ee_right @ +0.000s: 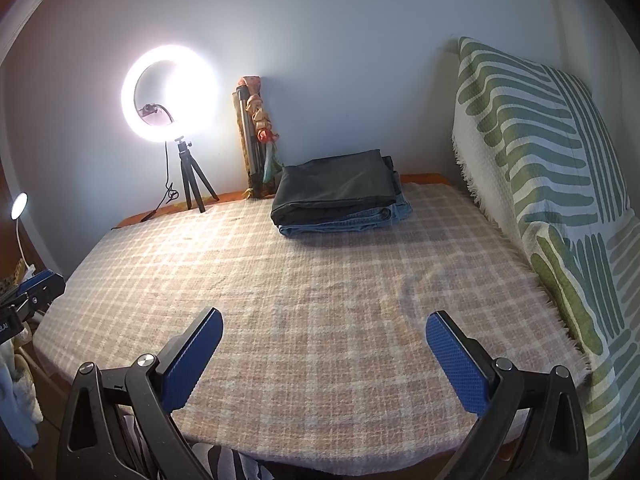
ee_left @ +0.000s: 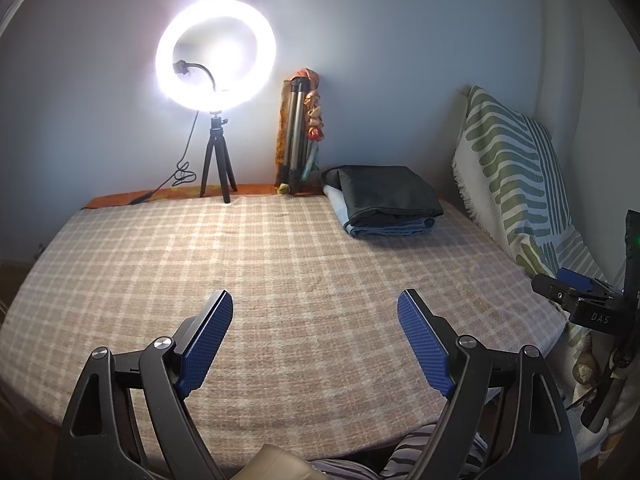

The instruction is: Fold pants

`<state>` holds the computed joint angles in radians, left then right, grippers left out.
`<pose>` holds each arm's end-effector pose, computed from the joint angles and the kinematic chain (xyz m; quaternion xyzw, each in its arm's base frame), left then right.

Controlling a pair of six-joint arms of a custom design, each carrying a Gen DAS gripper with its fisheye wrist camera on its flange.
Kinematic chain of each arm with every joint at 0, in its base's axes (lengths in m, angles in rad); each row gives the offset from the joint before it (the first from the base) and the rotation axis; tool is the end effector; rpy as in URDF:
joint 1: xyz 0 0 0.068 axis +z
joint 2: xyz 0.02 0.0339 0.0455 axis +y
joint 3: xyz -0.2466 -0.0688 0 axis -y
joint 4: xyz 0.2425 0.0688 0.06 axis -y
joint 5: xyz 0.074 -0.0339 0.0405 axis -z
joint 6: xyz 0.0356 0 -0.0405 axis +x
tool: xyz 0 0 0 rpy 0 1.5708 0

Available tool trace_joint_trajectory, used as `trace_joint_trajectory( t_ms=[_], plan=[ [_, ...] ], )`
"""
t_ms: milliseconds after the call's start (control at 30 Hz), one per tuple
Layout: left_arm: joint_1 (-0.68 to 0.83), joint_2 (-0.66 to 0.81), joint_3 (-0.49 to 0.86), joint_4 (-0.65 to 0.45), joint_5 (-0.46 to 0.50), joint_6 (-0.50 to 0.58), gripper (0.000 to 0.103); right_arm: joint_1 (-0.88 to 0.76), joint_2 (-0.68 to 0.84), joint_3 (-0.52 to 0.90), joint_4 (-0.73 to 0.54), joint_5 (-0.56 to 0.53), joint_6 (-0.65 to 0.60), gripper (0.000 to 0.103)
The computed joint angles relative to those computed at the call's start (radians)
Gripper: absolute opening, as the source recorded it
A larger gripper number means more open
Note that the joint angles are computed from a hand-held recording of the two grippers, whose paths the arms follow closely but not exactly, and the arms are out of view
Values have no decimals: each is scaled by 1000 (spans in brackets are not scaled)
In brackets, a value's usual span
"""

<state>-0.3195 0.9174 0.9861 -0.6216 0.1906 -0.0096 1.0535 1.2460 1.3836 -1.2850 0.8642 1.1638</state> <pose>0.1884 -0.0694 0.3286 0.1800 0.8517 -0.1614 0.4649 0.1290 0.1719 0.3514 0.1368 0.8816 -0.0118 0.4516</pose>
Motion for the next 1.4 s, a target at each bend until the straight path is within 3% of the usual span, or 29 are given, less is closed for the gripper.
trace_joint_trajectory(
  t_ms=[900, 1400],
  plan=[
    [21, 10, -41, 52, -7, -48, 84, -44, -3, -43, 93, -45, -66, 103],
    [29, 43, -35, 65, -27, -23, 85, -92, 7, -67, 158, -80, -130, 103]
  ],
)
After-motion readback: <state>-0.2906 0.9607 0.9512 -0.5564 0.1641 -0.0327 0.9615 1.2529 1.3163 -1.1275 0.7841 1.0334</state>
